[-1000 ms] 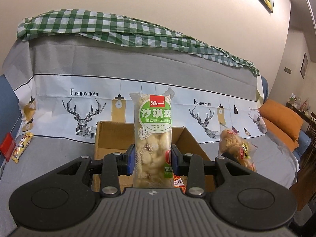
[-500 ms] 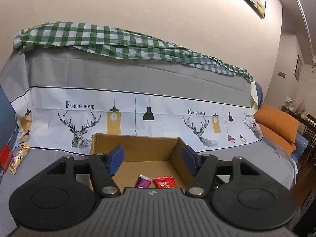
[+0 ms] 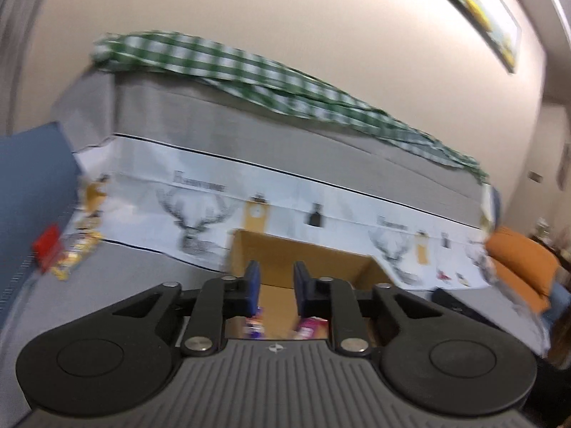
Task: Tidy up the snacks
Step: 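Open both tools to drop the sachima bar and cracker bag into the box, then move the left tool down to the red wrapped candy and grasp it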
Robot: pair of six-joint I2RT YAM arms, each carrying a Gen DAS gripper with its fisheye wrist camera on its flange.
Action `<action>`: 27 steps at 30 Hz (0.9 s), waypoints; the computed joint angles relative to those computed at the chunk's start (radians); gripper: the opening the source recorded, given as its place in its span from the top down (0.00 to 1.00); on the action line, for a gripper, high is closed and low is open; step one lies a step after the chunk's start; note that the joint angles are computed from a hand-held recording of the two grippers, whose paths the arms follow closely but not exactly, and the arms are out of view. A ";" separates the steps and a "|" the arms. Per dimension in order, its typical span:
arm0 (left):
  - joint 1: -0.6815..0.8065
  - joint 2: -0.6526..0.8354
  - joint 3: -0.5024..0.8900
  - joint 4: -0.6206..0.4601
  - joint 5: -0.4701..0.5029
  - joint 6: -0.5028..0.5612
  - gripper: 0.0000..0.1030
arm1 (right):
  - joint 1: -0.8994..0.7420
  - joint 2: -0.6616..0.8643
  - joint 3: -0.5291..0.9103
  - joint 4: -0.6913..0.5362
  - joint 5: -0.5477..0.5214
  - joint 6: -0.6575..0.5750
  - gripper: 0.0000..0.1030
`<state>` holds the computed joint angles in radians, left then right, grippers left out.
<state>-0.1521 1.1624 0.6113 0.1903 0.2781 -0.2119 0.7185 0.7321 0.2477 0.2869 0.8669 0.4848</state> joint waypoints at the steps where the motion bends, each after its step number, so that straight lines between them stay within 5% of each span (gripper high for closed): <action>1: 0.020 0.003 -0.004 0.005 -0.003 0.004 0.82 | 0.002 0.004 0.001 0.003 0.001 -0.003 0.17; 12: 0.274 0.212 -0.007 0.153 0.074 -0.004 0.82 | 0.037 0.079 0.028 0.020 0.030 -0.036 0.17; 17: 0.343 0.417 0.063 0.244 -0.004 -0.068 0.82 | 0.063 0.104 0.059 -0.006 0.054 -0.040 0.17; 22: 0.383 0.640 0.234 0.224 -0.072 -0.208 0.81 | 0.107 0.125 0.104 -0.037 0.085 -0.043 0.17; 27: 0.380 0.801 0.406 0.209 -0.138 -0.304 0.53 | 0.177 0.187 0.173 -0.052 0.124 -0.065 0.17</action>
<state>0.2277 1.9631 1.0170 0.3991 0.1403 -0.5160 0.8952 0.9191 0.4205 0.2353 0.9911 0.4199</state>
